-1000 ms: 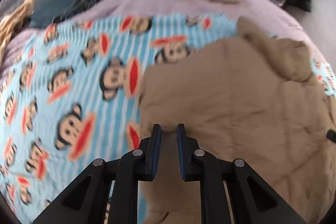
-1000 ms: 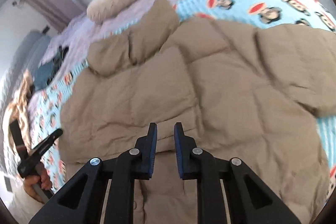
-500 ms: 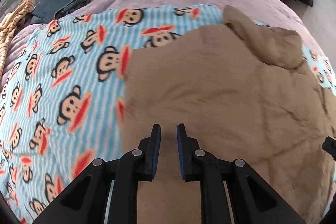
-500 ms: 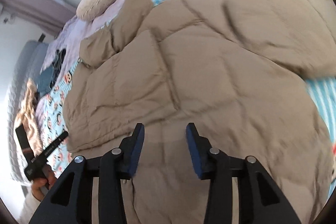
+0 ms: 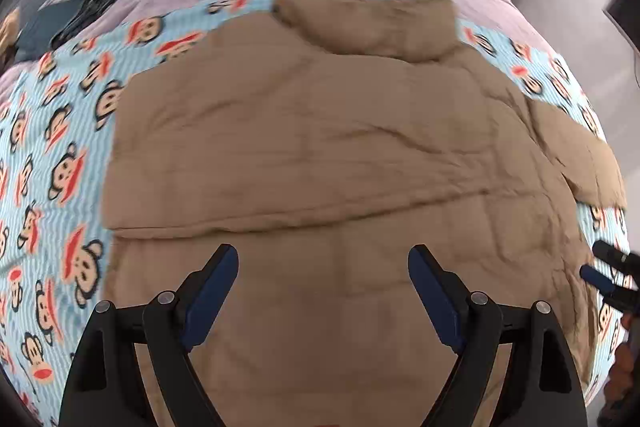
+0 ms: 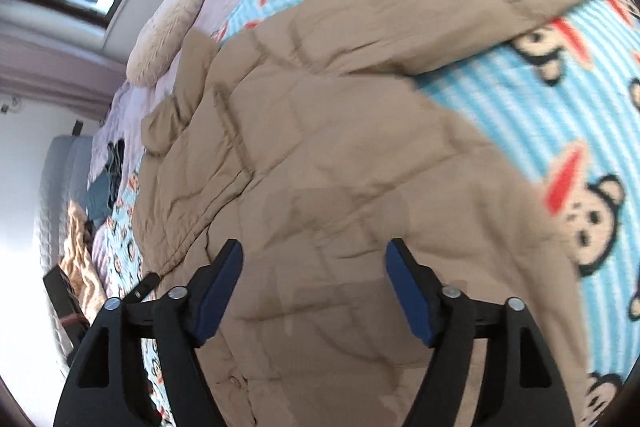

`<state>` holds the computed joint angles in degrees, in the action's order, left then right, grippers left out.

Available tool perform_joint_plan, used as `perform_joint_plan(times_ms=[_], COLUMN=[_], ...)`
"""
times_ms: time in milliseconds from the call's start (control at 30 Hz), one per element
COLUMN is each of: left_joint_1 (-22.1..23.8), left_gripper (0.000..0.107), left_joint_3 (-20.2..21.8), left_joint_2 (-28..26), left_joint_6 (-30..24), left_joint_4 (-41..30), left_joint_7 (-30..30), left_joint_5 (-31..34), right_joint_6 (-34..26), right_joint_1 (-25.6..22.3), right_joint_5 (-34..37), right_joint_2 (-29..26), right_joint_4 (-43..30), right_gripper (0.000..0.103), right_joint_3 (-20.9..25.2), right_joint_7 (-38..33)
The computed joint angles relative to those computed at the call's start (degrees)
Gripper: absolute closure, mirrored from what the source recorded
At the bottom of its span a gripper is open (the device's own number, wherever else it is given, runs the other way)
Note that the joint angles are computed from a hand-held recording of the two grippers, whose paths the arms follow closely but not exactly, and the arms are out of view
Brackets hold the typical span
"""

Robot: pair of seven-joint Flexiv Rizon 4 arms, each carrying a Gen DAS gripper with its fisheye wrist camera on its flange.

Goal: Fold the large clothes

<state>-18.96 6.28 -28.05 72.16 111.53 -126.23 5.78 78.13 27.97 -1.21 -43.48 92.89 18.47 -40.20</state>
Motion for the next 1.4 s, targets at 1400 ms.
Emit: perform_joint_plan(times_ms=[1400], left_joint_1=[-6.1], left_gripper=[0.004], left_joint_3=[-5.3], left_joint_2=[-13.9], left_joint_6=[-16.2], left_joint_4=[-26.3], left_joint_7=[0.1], left_joint_5=[-2.6], right_joint_6=[22.1], right_joint_1=[-35.3], right_joint_5=[-1.0], right_joint_2=[-21.9], right_joint_4=[-13.7], right_gripper=[0.005], right_joint_3=[26.1], right_joint_7=[0.8])
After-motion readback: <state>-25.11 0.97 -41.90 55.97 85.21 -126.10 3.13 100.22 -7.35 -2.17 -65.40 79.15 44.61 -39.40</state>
